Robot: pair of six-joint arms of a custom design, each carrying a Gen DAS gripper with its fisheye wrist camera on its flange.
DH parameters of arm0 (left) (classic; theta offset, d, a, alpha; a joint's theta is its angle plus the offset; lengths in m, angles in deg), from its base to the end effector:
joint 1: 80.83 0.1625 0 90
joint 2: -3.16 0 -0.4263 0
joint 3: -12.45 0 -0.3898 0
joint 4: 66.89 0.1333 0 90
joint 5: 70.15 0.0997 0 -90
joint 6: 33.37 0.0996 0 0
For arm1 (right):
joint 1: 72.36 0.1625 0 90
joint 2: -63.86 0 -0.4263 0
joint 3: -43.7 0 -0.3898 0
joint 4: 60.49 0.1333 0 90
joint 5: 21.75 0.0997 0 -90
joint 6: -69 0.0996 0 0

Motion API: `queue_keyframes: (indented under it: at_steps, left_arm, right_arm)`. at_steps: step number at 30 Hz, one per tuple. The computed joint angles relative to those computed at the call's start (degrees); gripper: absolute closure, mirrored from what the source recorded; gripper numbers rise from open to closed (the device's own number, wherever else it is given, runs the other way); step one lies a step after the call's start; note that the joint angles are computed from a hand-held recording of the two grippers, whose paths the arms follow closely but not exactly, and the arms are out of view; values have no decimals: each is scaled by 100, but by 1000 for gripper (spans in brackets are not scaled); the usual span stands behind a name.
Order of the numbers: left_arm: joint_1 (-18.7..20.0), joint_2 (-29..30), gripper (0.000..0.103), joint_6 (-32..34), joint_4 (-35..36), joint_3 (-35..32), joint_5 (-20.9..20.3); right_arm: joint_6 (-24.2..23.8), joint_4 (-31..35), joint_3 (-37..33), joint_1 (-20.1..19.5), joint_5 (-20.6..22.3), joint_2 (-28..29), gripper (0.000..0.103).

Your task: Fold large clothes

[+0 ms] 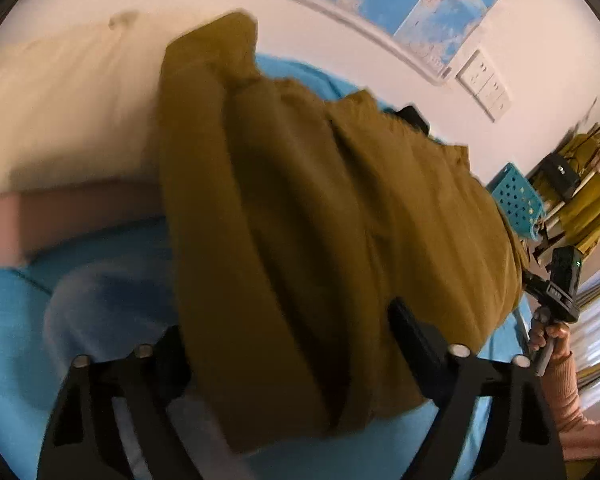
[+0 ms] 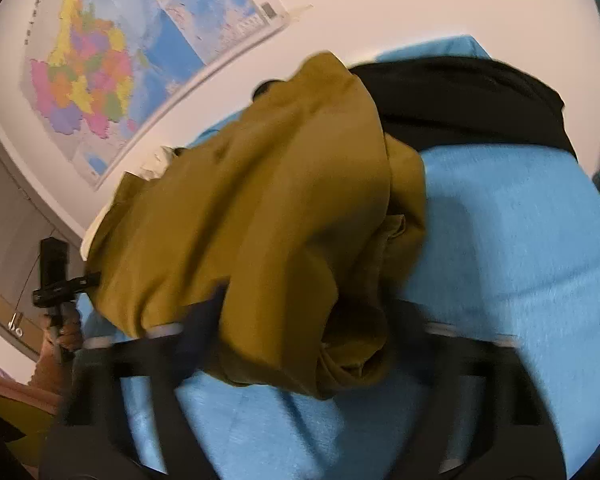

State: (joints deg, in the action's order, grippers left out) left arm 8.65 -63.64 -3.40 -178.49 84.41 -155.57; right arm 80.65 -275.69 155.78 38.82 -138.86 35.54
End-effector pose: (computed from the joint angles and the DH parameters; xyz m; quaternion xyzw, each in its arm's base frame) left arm 0.1351 -0.6811 0.4523 0.2545 0.9556 -0.1281 0.0746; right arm 0.2811 -0.4821 -0.0232 -0.0071 -0.9130 0.3919 0.1131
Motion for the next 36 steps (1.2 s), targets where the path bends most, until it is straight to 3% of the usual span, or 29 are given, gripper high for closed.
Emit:
queue_keyframes:
  at_steps: [1,4,5,8,10,11,13,15,16,17,19,21,23,26,30,31,32,34,35,36]
  left_arm:
    - [-7,5,49,-29,139,-65,-27]
    - [-15,4,72,-302,556,-359,-170]
    - [12,5,75,-430,801,-528,-326]
    - [78,-131,77,-481,1364,-792,-732]
    - [144,-229,77,-350,1689,-824,-967]
    - [159,-244,76,-348,1838,-815,-941]
    - [152,-266,76,-457,1728,-615,-392]
    - [216,-118,70,-677,1756,-685,-154]
    - [253,-76,59,-728,1687,-707,-196]
    - [225,-132,49,-743,1423,-590,-103]
    - [86,-331,42,-599,957,-277,253]
    - [-115,-647,39,-303,357,172,545]
    - [-285,-917,23,48,-241,568,794]
    - [-486,-1200,20,639,-803,1022,808]
    - [-586,-1136,20,848,-841,1213,952]
    - [-622,-1060,24,899,-915,1281,1095]
    - [-630,-984,29,914,-907,1297,1155]
    - [-640,-852,35,891,-1050,1364,1403]
    - [-652,-752,37,850,-1131,1356,1582]
    - [-639,-640,38,780,-1087,1260,1610]
  right_arm:
    - [-6,-67,80,19,72,-72,84]
    - [-163,-255,225,263,-17,-259,90]
    - [-182,-391,281,370,-38,-330,93]
    - [-635,-1089,477,854,-341,-454,97]
    - [-550,-1159,610,977,-580,-471,97]
    - [-321,-1059,742,947,-602,-478,98]
    - [138,-874,936,771,-575,-434,98]
    - [627,-282,904,683,-1133,-350,101]
    - [787,-87,903,652,-1281,-343,97]
    - [952,-68,904,653,-1446,-315,80]
    - [928,317,728,837,-1974,-310,70]
    - [582,535,408,1128,-2462,-264,63]
    - [80,332,111,1280,-2419,-154,50]
    - [-465,502,-353,1291,-2096,19,35]
    - [-548,1355,-924,1105,-2052,283,37]
    - [-599,1625,-1073,1025,-2075,368,46]
    - [-598,1792,-1160,989,-2130,426,68]
    - [-511,2104,-1302,832,-2154,519,93]
    - [-490,2145,-1371,814,-2280,574,101]
    - [-444,2131,-1391,798,-2280,589,101]
